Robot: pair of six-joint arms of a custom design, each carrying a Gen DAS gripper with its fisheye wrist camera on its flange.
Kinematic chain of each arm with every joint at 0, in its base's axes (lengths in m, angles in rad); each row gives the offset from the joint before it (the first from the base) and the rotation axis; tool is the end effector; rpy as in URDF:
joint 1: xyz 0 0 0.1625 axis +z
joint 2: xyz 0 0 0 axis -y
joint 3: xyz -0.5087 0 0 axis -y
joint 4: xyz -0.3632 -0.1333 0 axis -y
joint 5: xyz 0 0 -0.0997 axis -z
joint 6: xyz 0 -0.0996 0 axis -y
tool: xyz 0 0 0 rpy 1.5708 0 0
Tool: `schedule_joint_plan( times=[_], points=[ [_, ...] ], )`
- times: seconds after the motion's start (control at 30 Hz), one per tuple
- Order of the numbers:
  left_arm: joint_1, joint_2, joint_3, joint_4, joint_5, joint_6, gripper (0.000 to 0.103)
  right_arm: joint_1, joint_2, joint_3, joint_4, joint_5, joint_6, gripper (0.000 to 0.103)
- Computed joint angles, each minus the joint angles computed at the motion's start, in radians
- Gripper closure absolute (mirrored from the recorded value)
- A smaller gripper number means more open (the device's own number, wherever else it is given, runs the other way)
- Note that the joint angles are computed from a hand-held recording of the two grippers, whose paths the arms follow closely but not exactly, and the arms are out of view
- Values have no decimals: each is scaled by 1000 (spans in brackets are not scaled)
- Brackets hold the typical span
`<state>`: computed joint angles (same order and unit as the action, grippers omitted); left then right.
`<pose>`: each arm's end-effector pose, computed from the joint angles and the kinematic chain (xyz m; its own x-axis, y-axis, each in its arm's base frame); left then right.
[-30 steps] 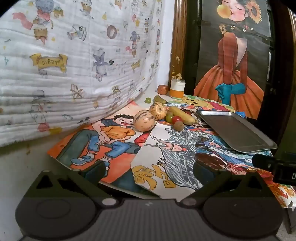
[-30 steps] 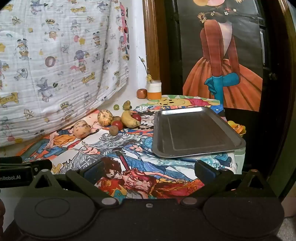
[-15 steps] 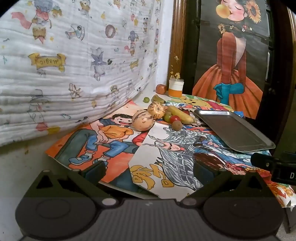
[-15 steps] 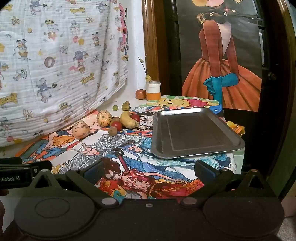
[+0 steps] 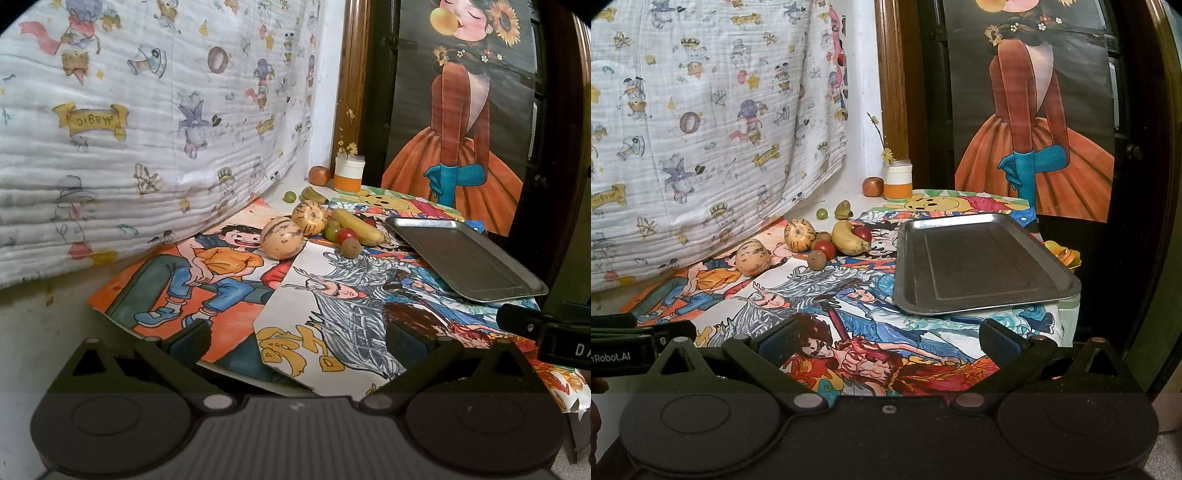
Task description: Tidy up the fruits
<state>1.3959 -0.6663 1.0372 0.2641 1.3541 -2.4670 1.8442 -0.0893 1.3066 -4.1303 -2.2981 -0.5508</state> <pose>0.0205 -0.7729 0.2073 -0.7101 0.3644 -0.6024 0.7001 0.4565 -0.5491 0.2610 -0.6823 -0.0526 -0.7298 0.2452 0.6381 -0.5201 0.4067 -0.7511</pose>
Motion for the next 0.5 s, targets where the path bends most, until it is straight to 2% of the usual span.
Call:
schedule_joint_plan(
  times=[0.5],
  points=[
    [0, 3, -9, 10, -2, -3, 0, 0, -3, 4, 12, -1, 8, 0]
  ],
)
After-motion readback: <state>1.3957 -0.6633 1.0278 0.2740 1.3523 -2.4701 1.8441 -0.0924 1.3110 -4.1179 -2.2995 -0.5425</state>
